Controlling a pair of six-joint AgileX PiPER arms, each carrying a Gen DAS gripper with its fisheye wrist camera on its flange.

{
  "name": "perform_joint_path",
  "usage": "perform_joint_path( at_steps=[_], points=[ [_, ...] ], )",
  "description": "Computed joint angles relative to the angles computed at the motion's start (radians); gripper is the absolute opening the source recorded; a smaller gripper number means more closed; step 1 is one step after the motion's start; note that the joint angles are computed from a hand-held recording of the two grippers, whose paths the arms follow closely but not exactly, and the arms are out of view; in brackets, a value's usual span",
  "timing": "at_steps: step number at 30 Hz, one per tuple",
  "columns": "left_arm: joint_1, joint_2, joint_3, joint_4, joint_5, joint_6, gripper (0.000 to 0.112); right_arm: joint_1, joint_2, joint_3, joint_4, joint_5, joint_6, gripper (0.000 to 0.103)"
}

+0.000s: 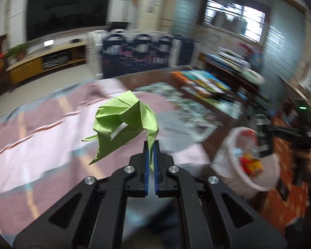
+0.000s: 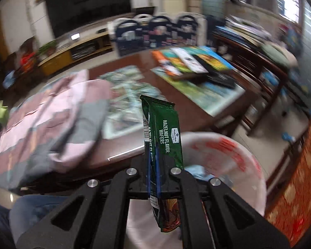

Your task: Collect trash

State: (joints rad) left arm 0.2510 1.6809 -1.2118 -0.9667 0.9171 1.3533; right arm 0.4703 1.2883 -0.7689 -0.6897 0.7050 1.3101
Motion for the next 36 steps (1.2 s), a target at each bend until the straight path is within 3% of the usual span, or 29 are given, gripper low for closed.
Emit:
perform_joint_path(
  at_steps=[1, 2, 4, 6, 8, 10, 11, 13, 14, 15, 16, 21, 23, 26, 31, 34, 36],
  points=[
    [-0.080, -0.032, 0.020, 0.023, 0.007, -0.048, 0.005, -0.034, -0.007, 0.055, -0.008, -0.031, 0.018, 0.012],
    [-0.159, -0.049, 0.029, 0.040, 0.010, -0.100, 0.005, -0.084, 0.004, 0.111, 0.014, -0.091, -0.003, 0.030],
    [-0.315, -0.050, 0.040, 0.075, -0.013, -0.203, 0.005, -0.163, 0.007, 0.181, 0.066, -0.166, -0.056, 0.052],
    [-0.478, -0.022, 0.032, 0.123, -0.049, -0.300, 0.005, -0.175, -0.119, 0.261, 0.042, -0.141, 0.014, 0.057],
    [-0.605, 0.028, 0.011, 0.155, -0.070, -0.370, 0.005, -0.119, -0.319, 0.324, -0.034, -0.030, 0.160, 0.081],
    [-0.714, 0.095, -0.022, 0.182, -0.098, -0.433, 0.005, -0.034, -0.516, 0.343, -0.053, 0.144, 0.235, 0.085],
    [-0.764, 0.143, -0.056, 0.199, -0.107, -0.473, 0.005, -0.031, -0.573, 0.341, -0.040, 0.179, 0.213, 0.085],
    [-0.822, 0.217, -0.115, 0.234, -0.118, -0.540, 0.025, -0.018, -0.682, 0.332, -0.014, 0.264, 0.170, 0.085],
    [-0.841, 0.243, -0.136, 0.257, -0.127, -0.583, 0.064, 0.001, -0.723, 0.320, -0.014, 0.312, 0.169, 0.085],
    [-0.845, 0.251, -0.139, 0.265, -0.148, -0.604, 0.090, 0.046, -0.741, 0.308, -0.028, 0.358, 0.196, 0.085],
    [-0.845, 0.242, -0.119, 0.258, -0.188, -0.608, 0.091, 0.068, -0.739, 0.296, -0.033, 0.376, 0.207, 0.085],
    [-0.683, 0.161, -0.047, 0.136, -0.146, -0.496, 0.093, 0.211, -0.614, 0.244, -0.102, 0.351, 0.314, 0.085],
    [-0.590, 0.087, -0.002, 0.135, -0.164, -0.468, 0.099, 0.264, -0.502, 0.202, -0.134, 0.298, 0.363, 0.085],
    [-0.444, -0.002, 0.038, 0.156, -0.155, -0.414, 0.100, 0.269, -0.266, 0.103, -0.150, 0.139, 0.365, 0.086],
    [-0.139, -0.108, 0.102, 0.076, -0.167, -0.184, 0.100, 0.308, 0.126, -0.223, -0.108, 0.019, 0.257, 0.088],
    [0.065, -0.129, 0.140, -0.045, -0.219, -0.014, 0.100, 0.353, 0.327, -0.463, -0.066, 0.003, 0.173, 0.089],
    [0.175, -0.125, 0.144, -0.051, -0.287, 0.006, 0.100, 0.385, 0.449, -0.626, -0.041, 0.010, 0.110, 0.090]
  ],
)
